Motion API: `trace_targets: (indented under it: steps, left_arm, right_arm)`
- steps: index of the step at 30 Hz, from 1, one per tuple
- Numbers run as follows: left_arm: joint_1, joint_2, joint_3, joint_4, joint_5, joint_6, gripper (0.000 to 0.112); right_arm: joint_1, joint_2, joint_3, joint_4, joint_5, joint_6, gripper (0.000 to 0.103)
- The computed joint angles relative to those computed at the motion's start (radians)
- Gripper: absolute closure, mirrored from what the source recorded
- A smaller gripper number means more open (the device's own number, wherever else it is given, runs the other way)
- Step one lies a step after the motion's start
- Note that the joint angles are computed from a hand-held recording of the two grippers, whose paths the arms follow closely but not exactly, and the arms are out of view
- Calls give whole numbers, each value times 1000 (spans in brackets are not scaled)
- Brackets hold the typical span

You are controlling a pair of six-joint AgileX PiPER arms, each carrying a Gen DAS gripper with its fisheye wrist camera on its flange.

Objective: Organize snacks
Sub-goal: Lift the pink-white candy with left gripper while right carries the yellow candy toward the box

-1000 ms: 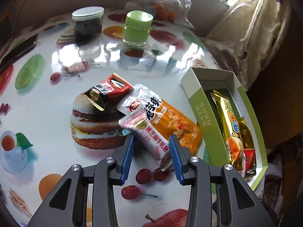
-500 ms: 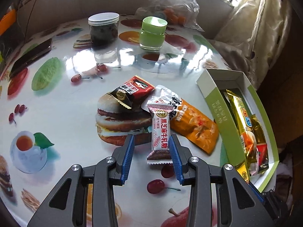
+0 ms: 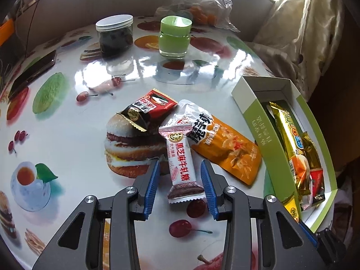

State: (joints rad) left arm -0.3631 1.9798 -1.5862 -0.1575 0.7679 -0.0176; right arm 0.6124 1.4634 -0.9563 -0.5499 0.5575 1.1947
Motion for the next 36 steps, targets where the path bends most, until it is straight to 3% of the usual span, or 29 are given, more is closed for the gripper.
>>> trace_targets:
  steps: [2,6,9,36]
  left_arm:
    - [0,-5,8,9,-9,-8,73]
    - [5,-13,20,12,-17,-9,88]
    - [15,-28,41,-14,-28,14,91]
    - [61,-292,292,-161,-124,211,91]
  right_arm:
    - [2,0,0,-4,1,4,81]
    - [6,-2,0,-8,8,9,81]
    - [12,-1,-5,-16,17,13,81]
    - [141,-63,-28,-153,168,162,81]
